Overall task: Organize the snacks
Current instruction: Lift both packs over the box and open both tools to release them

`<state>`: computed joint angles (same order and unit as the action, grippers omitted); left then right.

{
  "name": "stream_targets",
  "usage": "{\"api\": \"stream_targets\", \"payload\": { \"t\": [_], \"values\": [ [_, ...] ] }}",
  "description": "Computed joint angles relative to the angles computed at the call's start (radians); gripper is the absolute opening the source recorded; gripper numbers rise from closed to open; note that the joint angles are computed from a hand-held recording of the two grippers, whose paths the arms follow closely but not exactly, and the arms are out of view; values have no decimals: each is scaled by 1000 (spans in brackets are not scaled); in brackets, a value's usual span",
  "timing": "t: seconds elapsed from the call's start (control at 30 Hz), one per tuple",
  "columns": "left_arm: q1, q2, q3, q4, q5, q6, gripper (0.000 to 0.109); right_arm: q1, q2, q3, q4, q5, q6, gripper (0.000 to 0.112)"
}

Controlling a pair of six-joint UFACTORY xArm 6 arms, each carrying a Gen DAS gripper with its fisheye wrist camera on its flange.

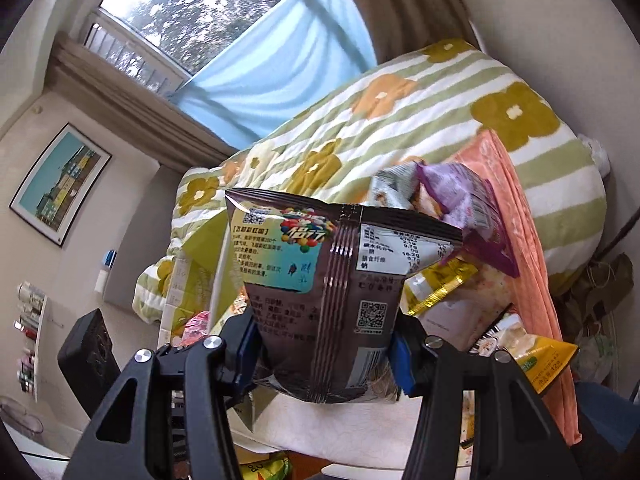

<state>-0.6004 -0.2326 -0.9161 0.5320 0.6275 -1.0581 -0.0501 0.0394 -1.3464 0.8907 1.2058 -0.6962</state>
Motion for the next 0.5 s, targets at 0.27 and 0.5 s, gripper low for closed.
{"api": "stream_targets", "payload": {
  "t": [0.27, 0.5],
  "values": [
    [116, -257, 136, 47, 66, 0, 72, 140, -25, -19, 32, -51, 14, 50],
    [365, -450, 252, -99, 63, 273, 72, 348, 10, -59, 36, -188, 98, 50]
  ]
}}
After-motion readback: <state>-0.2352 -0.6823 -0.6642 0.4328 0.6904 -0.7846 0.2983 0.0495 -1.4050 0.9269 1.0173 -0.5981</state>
